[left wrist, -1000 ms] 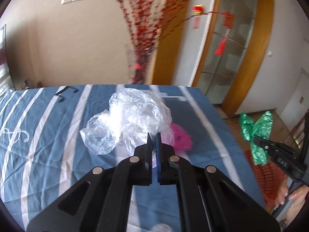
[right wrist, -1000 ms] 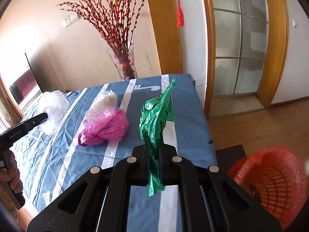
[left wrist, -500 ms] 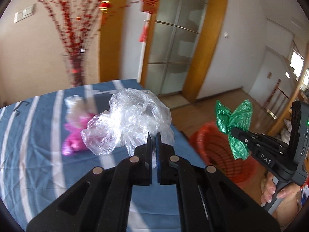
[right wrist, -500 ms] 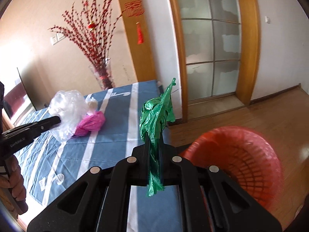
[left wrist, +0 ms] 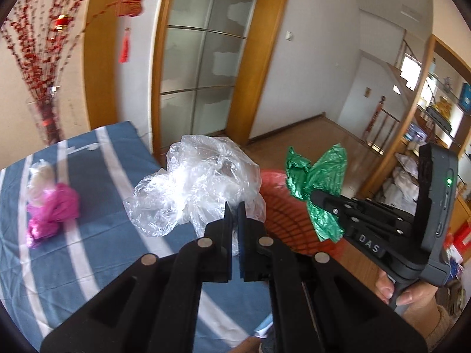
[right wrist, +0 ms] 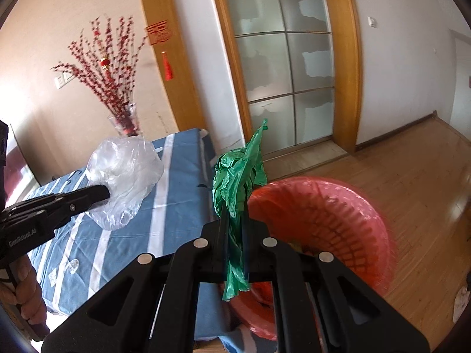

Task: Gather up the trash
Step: 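Carry green bag and clear wrap over the wastebasket and open both grippers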

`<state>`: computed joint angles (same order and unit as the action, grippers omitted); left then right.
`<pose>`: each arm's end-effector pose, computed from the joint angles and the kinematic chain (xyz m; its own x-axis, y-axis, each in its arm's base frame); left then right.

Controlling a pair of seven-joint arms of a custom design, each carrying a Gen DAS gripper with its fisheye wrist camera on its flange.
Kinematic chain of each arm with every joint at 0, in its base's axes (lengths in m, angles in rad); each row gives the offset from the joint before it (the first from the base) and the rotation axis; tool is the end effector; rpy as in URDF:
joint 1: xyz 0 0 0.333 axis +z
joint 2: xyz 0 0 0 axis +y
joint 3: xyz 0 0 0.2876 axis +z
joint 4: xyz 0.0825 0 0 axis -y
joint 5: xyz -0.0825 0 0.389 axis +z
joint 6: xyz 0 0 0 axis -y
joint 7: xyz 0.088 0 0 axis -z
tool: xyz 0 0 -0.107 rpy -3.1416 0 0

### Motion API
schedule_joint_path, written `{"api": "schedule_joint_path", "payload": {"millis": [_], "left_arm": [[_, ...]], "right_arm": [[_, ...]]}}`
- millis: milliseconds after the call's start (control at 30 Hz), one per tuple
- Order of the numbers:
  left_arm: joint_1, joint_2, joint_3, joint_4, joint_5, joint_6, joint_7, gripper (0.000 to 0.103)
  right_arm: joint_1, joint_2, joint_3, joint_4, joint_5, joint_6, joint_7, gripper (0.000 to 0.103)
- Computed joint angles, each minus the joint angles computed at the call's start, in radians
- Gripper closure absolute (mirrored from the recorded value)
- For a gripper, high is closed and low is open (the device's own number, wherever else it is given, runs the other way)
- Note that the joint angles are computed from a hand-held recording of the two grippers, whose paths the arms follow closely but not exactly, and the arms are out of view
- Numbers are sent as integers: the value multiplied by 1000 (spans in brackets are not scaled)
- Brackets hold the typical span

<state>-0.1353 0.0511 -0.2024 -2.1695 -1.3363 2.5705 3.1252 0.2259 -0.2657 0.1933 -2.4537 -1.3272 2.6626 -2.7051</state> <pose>0.5418 -0.1730 0.3665 -0.7802 -0.5953 0.1919 -0.4931 0.3966 -0.7743 0.4308 0.2227 0.3978 -0.3567 -0.9095 -0.2132 -0.4941 0.3774 -0.7832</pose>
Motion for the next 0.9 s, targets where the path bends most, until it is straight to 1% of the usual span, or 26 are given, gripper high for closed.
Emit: {"api": "schedule_joint_path", "payload": {"millis": [200,433,500,733,900], "left_arm": [[-28,17,-25,-3,9,-14,7,98],[-51,45,-48,8,27,-27,11,98],[-58,52,-56,9,35,-27,6,98],[-77,93,-81,28,65,-8,-16,98],[-83,145,-99,58,111,15,-56,98]], "right_arm": [[-23,-81,-3,-91,21,-1,29,96],[-63,-147,11,-161,41,8,45,96],[-75,-155,16,-170,44,12,52,96],[-129,-187,11,-218,26,67,99,96],[-160,-173,4,-219,21,104,107,96]]}}
